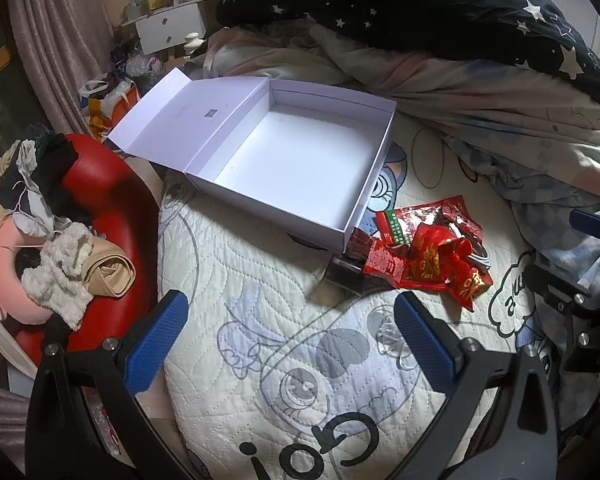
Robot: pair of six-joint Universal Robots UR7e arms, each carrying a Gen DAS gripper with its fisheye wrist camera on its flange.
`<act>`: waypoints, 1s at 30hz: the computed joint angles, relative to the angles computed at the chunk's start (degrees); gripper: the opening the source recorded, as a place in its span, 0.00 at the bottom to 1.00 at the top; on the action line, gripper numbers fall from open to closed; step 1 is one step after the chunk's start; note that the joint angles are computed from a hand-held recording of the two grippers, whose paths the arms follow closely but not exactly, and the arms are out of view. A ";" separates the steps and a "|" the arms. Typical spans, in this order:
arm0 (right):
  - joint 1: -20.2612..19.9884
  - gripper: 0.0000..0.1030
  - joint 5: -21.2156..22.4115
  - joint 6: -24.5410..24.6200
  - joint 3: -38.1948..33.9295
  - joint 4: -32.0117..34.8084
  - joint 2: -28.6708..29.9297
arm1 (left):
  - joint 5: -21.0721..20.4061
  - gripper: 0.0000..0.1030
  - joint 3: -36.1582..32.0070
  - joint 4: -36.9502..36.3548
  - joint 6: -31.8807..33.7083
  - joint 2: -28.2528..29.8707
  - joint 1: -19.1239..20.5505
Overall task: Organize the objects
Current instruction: 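Move the left tool toward the clear clip while the right tool approaches the red candy packets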
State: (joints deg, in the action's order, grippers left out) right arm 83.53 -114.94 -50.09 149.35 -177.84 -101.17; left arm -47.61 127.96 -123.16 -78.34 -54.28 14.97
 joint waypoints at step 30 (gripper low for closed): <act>0.14 1.00 0.09 0.06 -0.04 1.23 -1.31 | -1.07 1.00 0.25 -1.00 0.89 0.18 -0.72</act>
State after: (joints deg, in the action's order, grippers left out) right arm 83.67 -114.85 -50.03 149.31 -176.62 -102.48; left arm -48.68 128.20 -124.17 -77.45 -54.10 14.26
